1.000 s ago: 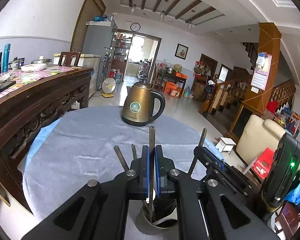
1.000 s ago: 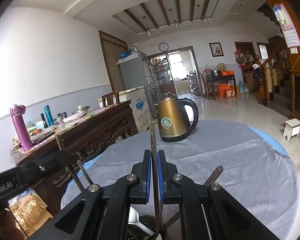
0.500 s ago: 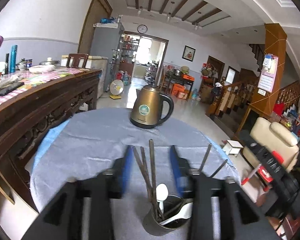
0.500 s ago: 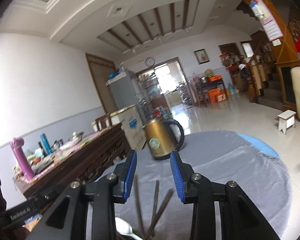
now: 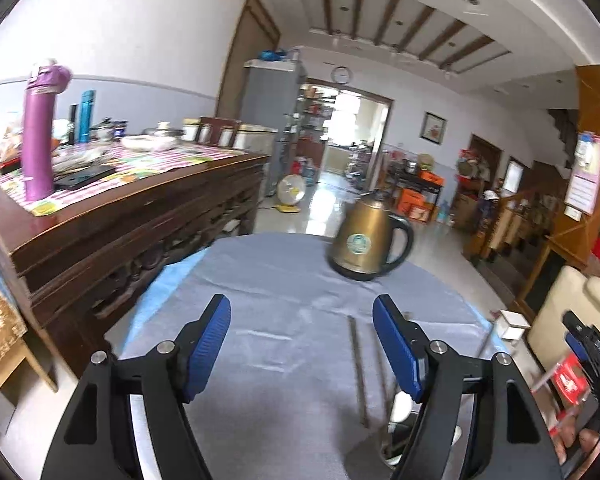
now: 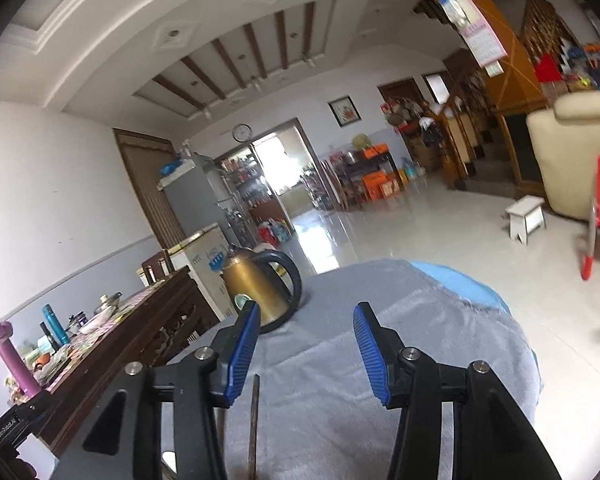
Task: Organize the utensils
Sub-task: 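Move both open tools back to the remaining dark chopsticks on the cloth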
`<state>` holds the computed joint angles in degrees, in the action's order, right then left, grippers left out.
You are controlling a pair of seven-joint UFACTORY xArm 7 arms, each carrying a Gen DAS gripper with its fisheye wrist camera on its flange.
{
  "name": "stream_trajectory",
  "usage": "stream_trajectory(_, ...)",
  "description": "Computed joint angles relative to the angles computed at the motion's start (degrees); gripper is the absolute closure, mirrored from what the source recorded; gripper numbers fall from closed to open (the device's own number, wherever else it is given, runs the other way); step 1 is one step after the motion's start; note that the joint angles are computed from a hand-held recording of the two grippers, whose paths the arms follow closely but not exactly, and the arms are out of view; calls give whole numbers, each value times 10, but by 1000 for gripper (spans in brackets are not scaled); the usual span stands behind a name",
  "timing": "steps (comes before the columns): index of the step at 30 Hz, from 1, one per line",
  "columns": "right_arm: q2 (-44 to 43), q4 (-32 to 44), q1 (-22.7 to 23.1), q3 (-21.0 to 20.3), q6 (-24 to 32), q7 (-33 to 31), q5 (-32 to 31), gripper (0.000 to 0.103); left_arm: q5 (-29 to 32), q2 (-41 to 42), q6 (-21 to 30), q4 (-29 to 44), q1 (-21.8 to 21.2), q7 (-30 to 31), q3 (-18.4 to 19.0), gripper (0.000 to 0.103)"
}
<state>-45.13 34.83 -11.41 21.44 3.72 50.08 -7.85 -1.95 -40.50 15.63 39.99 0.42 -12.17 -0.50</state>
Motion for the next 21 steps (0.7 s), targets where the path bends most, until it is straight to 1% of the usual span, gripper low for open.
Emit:
stream_trajectory(1,0,-2,2,-5,4,-2,0,51,8,1,6,1,16,-5,-7,28)
stream_trajectory(5,19,2,17,-20,19,-8,3,51,31,9,11,3,50,-19,-20,28)
stream_trajectory(10,30,-3,38,-39,30,-8,11,51,44,18,28,5,63,-32,-22,28)
stream_trajectory(15,38,-1,44,-41,39,-7,8,51,80,22,37,5,92,-51,-44,28)
stream_trajectory(21,45,3,51,-45,52,-5,6,51,105,23,50,2,99,-63,-50,28)
